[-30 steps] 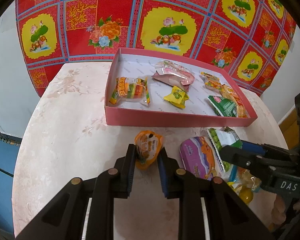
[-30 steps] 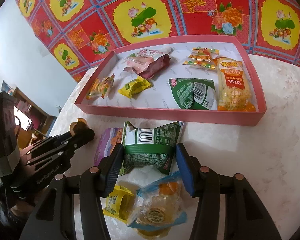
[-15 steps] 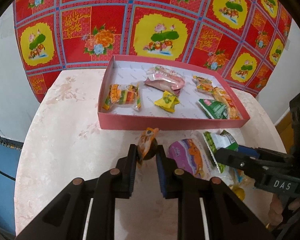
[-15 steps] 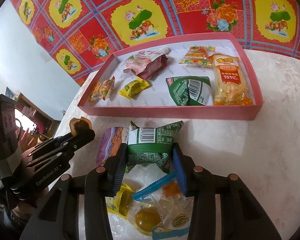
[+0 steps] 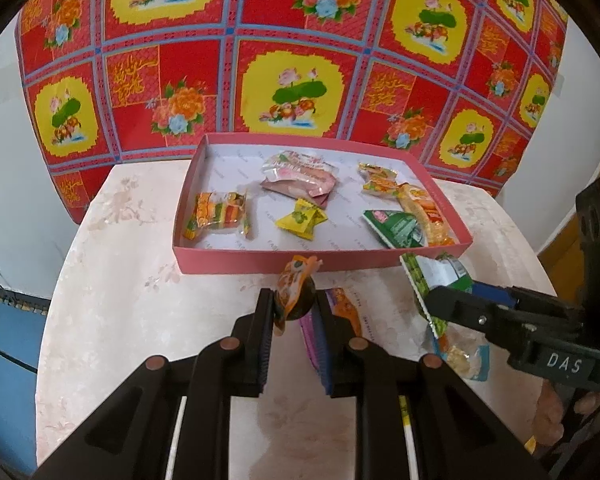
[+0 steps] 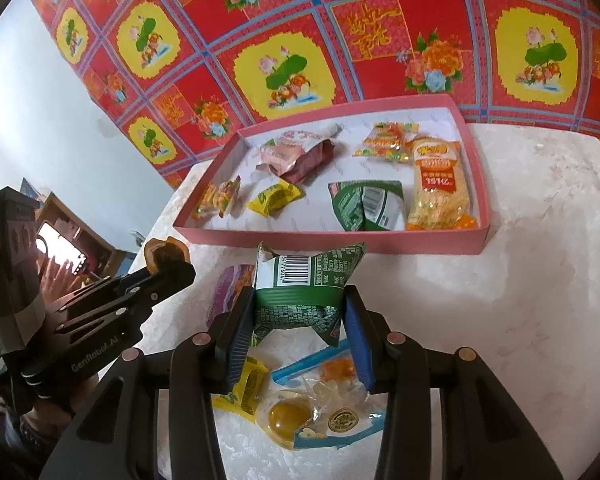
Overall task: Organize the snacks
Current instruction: 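Carry the jelly cup into the tray with left while right carries the green bag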
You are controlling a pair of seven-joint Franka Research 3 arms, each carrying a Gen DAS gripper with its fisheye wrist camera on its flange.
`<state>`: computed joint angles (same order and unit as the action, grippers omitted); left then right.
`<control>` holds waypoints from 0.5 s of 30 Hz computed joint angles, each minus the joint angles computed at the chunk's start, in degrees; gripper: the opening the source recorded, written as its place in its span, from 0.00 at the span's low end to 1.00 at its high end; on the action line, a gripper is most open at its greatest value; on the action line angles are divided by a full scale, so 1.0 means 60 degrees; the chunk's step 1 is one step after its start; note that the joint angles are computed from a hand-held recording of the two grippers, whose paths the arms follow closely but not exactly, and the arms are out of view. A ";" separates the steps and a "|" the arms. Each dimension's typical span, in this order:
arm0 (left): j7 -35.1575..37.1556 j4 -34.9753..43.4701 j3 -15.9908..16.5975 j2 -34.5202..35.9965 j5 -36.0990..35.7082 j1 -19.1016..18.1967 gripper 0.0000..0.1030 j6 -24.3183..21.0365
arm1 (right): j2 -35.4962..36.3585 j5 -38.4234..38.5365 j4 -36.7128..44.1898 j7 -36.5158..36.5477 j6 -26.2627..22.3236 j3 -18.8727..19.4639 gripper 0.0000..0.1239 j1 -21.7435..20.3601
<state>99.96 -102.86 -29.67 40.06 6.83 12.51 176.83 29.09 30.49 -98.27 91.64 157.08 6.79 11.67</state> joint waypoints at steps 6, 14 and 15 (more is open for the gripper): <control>-0.0107 0.0008 0.0114 -0.0115 0.0052 -0.0161 0.19 0.0038 | -0.0106 0.0172 -0.0128 -0.0245 0.0188 0.0073 0.36 -0.0119; -0.0179 0.0330 0.0248 -0.0066 0.0080 -0.0352 0.19 -0.0024 | -0.0154 0.0268 -0.0141 -0.0340 0.0338 0.0018 0.36 -0.0203; -0.0190 0.0394 0.0275 -0.0046 0.0080 -0.0390 0.19 -0.0037 | -0.0136 0.0257 -0.0105 -0.0330 0.0331 0.0003 0.36 -0.0207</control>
<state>98.82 -100.49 -28.02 39.78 7.31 10.17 176.61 28.28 32.04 -98.91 89.66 159.06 6.80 10.43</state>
